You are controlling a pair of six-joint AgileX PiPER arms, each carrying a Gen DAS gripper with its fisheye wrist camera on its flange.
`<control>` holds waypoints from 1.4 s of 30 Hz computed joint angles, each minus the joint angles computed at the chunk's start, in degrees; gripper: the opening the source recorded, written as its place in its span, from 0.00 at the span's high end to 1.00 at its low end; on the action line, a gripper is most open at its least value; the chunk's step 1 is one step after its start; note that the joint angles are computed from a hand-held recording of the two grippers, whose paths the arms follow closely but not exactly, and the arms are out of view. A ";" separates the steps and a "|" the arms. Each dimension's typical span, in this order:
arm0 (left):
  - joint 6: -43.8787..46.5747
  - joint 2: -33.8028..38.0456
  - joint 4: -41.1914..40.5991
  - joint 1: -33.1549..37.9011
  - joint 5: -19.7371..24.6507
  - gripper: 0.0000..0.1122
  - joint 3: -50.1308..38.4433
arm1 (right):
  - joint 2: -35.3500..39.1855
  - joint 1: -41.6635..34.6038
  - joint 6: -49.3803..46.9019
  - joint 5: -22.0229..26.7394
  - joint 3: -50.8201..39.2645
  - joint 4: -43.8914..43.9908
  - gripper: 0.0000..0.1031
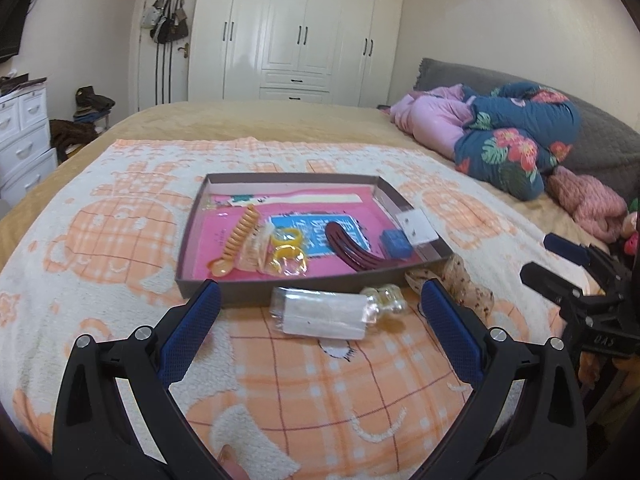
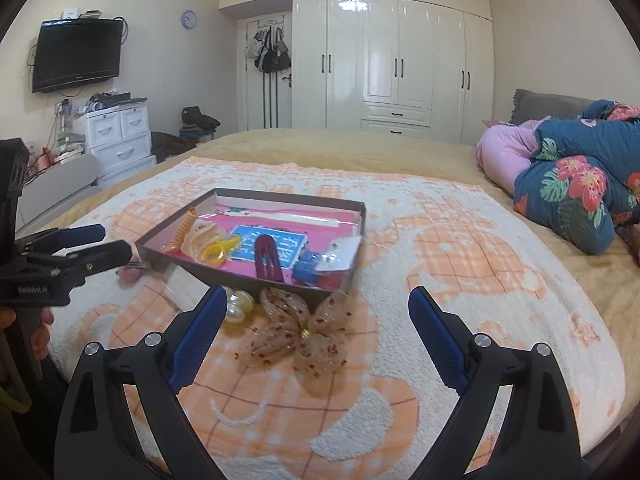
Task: Organize jewelry
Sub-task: 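Withdraw both tools toward the clear bagged packet and dotted bow, then grasp the clear bagged white packet with the left tool while the right tool grasps the dotted tan bow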
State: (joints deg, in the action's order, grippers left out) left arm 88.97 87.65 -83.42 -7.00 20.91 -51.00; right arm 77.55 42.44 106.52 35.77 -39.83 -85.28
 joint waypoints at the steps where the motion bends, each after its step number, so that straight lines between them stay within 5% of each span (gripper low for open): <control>1: 0.36 0.17 -0.12 -0.45 -0.43 0.18 0.17 | -0.21 -0.14 0.47 -0.16 0.46 -0.15 0.13; 42: -10.15 15.13 11.72 -3.68 -3.17 0.18 -8.14 | 8.82 -6.62 6.34 -8.96 0.08 -5.34 0.13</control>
